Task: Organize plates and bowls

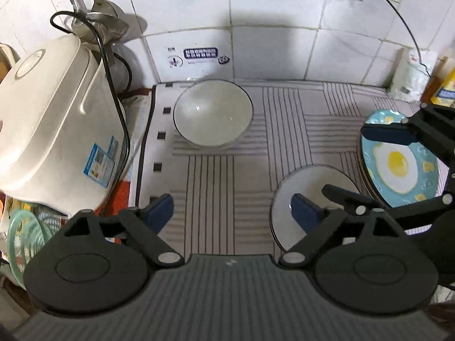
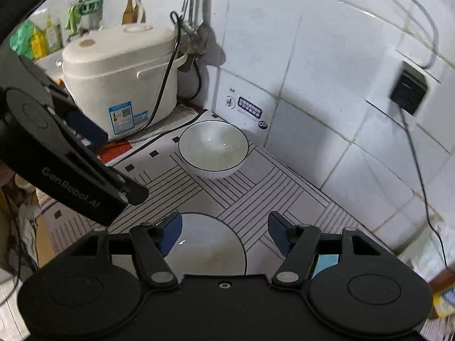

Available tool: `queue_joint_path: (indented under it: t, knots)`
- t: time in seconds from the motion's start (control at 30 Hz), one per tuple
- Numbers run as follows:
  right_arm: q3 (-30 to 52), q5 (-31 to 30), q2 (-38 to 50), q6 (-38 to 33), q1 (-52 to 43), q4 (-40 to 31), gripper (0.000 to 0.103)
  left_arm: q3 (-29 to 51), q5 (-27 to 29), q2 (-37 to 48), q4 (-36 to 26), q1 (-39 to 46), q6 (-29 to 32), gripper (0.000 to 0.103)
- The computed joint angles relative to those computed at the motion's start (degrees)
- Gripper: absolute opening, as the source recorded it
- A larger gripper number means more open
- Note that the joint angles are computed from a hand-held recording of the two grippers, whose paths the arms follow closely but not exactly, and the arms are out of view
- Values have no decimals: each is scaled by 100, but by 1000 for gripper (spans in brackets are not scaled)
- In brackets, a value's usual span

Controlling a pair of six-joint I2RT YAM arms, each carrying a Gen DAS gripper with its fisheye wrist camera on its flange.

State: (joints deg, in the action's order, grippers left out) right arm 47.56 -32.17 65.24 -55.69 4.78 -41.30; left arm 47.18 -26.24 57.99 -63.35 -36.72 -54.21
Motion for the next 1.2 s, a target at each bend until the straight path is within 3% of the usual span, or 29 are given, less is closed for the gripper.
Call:
queue_joint_path:
  t: [0.27,0.57,0.9,1.0,1.2]
  knots:
    - [-158,638,669,756,996,1174,71,-450,460,257,1253,1694,1296,96]
    - [65,1036,1559,1541,1640,2015,72,-743,826,446,2125,2731,1811,96]
    - [1168,589,3052,2729,1698,1941,72,-940,654,869,3126,3416,2182,96]
    - [1440,444,3439,3132,1664,1866,72,-1061,845,978,3542,3736,2360,95]
    - [2054,410,4113,3617,1717,1444,57,-1259,1247,1412,4277,4181,2515,93]
